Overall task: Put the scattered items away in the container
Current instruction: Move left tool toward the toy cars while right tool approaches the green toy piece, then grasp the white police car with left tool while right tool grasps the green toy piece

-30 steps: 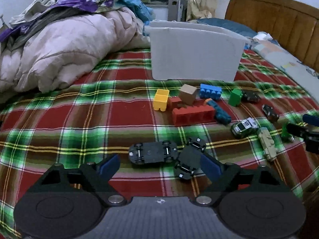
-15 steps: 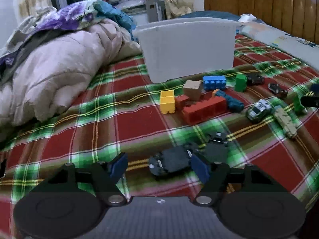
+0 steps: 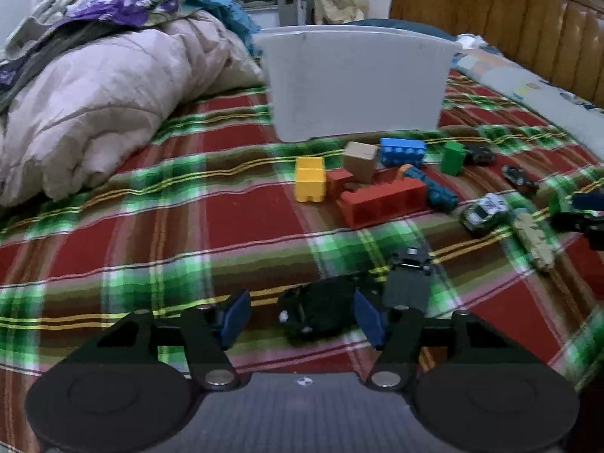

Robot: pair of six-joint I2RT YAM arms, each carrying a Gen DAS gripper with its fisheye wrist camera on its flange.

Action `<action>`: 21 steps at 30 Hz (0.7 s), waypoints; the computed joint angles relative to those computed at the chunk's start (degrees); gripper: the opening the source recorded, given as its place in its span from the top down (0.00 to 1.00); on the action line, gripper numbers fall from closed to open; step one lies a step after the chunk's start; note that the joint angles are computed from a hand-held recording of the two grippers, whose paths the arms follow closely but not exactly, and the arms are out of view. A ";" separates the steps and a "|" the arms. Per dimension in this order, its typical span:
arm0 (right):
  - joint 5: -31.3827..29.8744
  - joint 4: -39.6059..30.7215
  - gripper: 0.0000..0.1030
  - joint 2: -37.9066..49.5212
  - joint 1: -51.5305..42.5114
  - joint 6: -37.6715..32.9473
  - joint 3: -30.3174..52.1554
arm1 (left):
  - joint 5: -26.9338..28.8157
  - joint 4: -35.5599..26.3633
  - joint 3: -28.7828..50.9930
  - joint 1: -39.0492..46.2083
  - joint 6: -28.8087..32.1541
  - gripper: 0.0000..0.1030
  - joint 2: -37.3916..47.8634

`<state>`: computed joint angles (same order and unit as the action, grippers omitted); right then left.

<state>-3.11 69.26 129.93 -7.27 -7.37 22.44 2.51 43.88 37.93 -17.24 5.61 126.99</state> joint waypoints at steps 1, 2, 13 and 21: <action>-0.24 -0.62 0.36 0.01 -0.15 0.29 0.33 | 0.17 -0.71 0.63 -0.14 -0.31 0.37 0.46; -0.18 -1.43 0.36 0.08 -0.08 0.38 0.76 | 0.81 -1.75 1.53 0.07 -0.67 0.37 1.05; -2.03 -4.61 0.52 0.20 -1.12 0.68 2.40 | 1.62 -2.28 3.15 -1.70 -1.49 0.48 2.90; -0.30 -3.63 0.28 0.35 -0.17 0.77 1.95 | 1.06 -1.66 2.72 -1.91 -1.61 0.70 2.67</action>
